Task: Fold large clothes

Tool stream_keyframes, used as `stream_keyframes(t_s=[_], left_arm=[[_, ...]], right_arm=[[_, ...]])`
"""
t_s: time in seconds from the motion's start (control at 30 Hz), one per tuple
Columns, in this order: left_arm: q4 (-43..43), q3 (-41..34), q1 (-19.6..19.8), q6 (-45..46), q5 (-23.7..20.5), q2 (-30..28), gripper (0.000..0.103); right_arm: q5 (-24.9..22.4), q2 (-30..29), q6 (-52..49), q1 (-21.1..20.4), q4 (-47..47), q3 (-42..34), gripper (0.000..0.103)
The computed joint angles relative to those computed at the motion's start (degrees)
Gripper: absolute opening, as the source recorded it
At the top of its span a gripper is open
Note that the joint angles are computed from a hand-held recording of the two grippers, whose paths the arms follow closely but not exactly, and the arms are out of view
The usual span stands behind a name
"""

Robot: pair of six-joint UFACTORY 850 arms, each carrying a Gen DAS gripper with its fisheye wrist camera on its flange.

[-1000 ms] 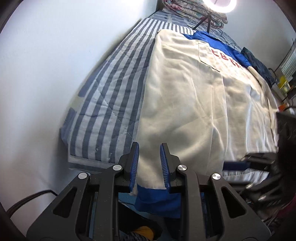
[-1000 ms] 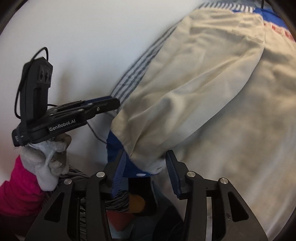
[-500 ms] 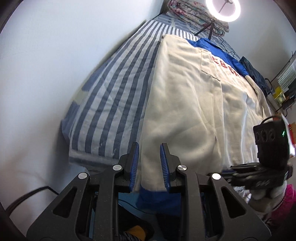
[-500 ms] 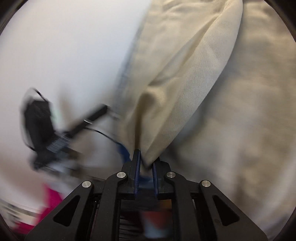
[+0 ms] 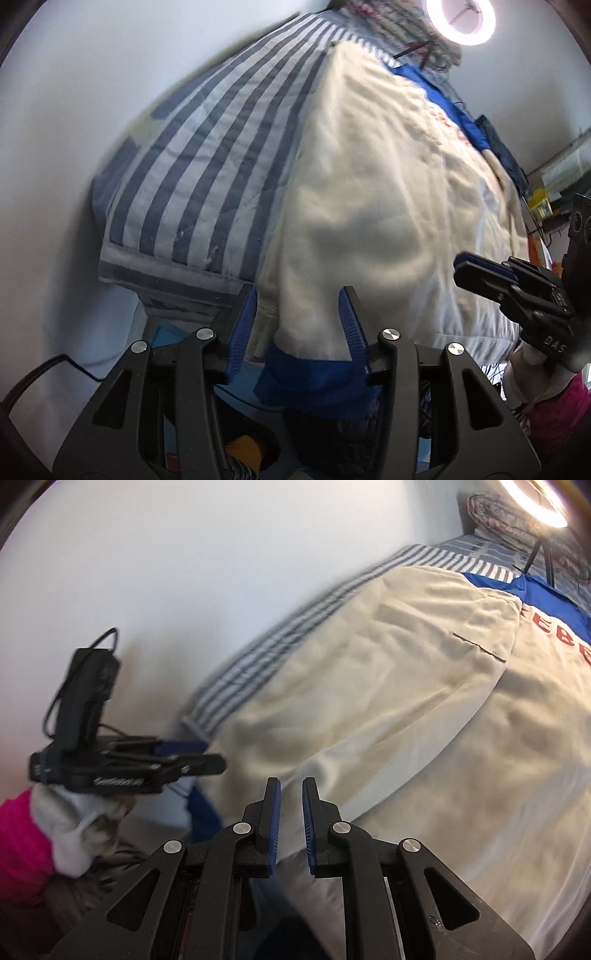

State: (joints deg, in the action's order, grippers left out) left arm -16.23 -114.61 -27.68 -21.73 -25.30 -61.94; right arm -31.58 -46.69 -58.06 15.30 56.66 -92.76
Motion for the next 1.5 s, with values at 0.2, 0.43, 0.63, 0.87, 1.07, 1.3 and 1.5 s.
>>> stream_keyframes(t_s=[0.2,0.43,0.63,0.87,1.07,1.3,1.5], left_arm=[[-0.99,0.56,0.41,0.20,-0.10,-0.50,0.047],[-15.29,2.99,1.93,11.17,1.04,-0.12,0.051],[-29.77,5.09,3.17,21.95,0.35,0.19,0.046],[-10.85,6.06,0.18,9.98,2.94,3.44,0.016],[3.60,6.38,-1.97,-1.40,5.38,4.97,0.015],[12.89,5.04,-3.29,-8.49,5.04,4.72,0.015],[16.69,3.44,-4.03,-10.36,4.30,4.03,0.015]], right_arm=[[1.89,-4.68,13.16,1.91,-17.65,-4.44,0.011],[-2.63,-5.96,12.67,0.45,-15.26,-7.02,0.010],[-1.84,-4.33,11.83,0.64,-14.61,-4.52,0.011],[-3.02,-5.21,11.42,0.27,-13.00,-5.29,0.011],[-9.46,-6.78,13.13,-1.21,-9.34,-9.30,0.015],[-15.56,-14.16,23.17,0.27,-11.00,-25.58,0.054],[-24.75,-27.33,41.48,4.41,-28.86,-50.65,0.055]])
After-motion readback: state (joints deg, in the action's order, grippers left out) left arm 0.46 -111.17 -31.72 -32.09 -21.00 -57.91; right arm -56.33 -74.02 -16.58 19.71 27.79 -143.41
